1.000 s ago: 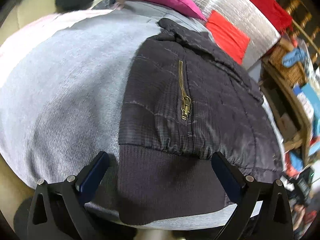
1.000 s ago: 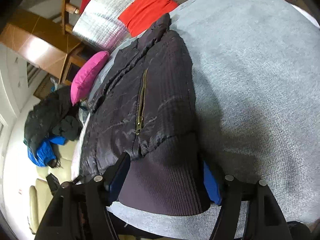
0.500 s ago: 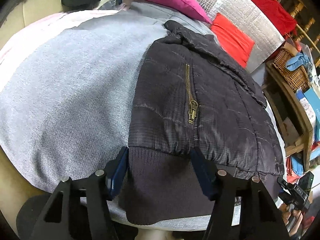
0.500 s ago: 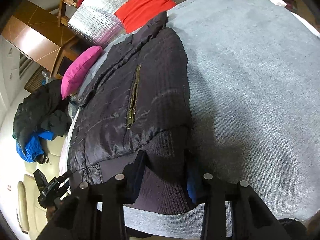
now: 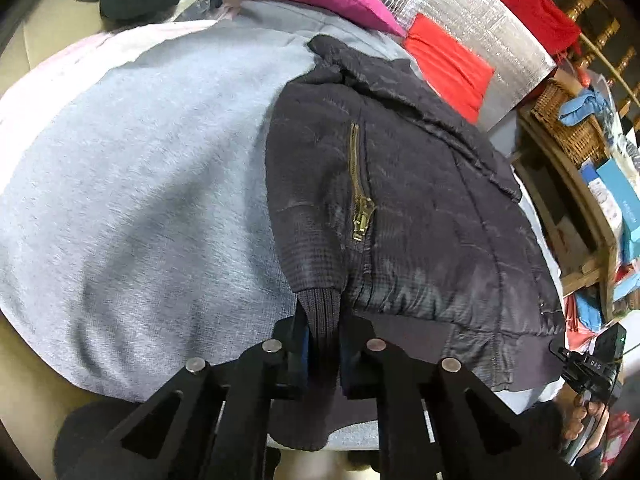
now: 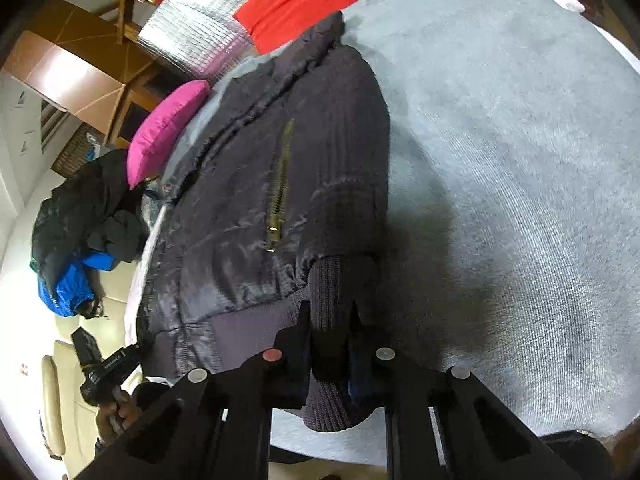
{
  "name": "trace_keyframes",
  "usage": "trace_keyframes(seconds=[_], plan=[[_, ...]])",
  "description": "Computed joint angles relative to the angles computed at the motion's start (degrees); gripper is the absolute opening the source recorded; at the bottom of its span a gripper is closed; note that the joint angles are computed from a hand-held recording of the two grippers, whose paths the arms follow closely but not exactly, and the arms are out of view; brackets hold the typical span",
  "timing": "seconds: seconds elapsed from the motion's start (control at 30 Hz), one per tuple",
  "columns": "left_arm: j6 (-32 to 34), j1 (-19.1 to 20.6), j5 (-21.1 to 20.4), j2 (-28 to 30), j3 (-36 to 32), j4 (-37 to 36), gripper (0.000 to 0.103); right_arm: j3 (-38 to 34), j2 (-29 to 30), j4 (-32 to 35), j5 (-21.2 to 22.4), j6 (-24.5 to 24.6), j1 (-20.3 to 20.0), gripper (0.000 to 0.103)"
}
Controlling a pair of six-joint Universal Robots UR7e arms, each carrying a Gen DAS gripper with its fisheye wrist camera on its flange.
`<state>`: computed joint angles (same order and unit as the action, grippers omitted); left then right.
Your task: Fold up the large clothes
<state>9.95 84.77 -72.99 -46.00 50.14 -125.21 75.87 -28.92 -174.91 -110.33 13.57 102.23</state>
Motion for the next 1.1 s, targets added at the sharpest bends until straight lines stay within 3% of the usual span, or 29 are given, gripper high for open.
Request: trace_keyframes(seconds=[0.17,0.33,0.43,0.5,0.53,0.57,0.7,0.73,0.8,0.83,0.87,0.9,0.93,0.97,1.1], plan=[[0.35,-0.32,0.12,-2.28,3.62,-1.73,0.010,1.13,-0.89,1.04,-0.56,-0.77,0.77,0.015],[-0.58,-0.47,1.28,-1.53,2.36,-0.02,0.013,3.78,-1.74,0.71,0.08,0.87,0.12,0.015],[-3.63,-0.12,1.55,0.97,-2.10,3.17,0.027,4.61,-1.93,-0.75,1.67,2.09,-0.56,0.019],[-5.69,0.09,1.73,2.09,-3.66,2.63,0.047,3.99,-1.70,-0.61,1.24,1.82,-0.42,0.021],[-6.16,0.06,2.05,2.06,-3.29,1.34,0.064,3.91,-1.64,-0.70,0.92,1.48,-0.26,0.022],[-6.18,0.04,2.16,2.01,-2.88,0.07,0.071,3.84,-1.56,-1.07,0.33,0.62,0.02,0.023],[-5.28,-0.22,2.85,3.59,-4.95,2.74,0.071,4.28,-1.82,-2.17,-1.32,0.29,0.12,0.039],[-5.20,-0.33,3.16,3.91,-5.14,2.97,0.071,4.10,-1.68,-1.98,-1.92,0.87,0.09,0.050],[-3.55,-0.85,4.57,3.95,-4.34,1.68,0.068,3.17,-1.00,-2.37,-1.86,1.35,0.05,0.058],[-2.41,-0.72,3.00,4.28,-5.10,2.64,0.045,2.61,-0.71,-2.12,-1.54,1.18,0.00,0.058],[-2.04,-0.76,2.76,4.64,-5.91,3.82,0.040,1.80,-0.36,-1.24,-0.92,0.94,-0.12,0.059],[-1.86,-0.89,3.01,4.36,-5.49,3.56,0.036,1.03,0.02,-0.22,-0.47,0.65,-0.17,0.055],[-1.69,-0.81,2.30,4.48,-6.08,4.23,0.025,0.16,0.45,0.81,-0.90,0.29,-0.04,0.026],[-1.77,-0.98,3.31,4.38,-6.15,3.88,0.010,-0.62,0.60,3.08,-0.94,0.31,-0.07,0.016],[-3.03,0.01,-1.10,2.68,-5.77,4.28,0.009,0.49,-0.34,2.70,1.00,0.50,-0.23,0.015]])
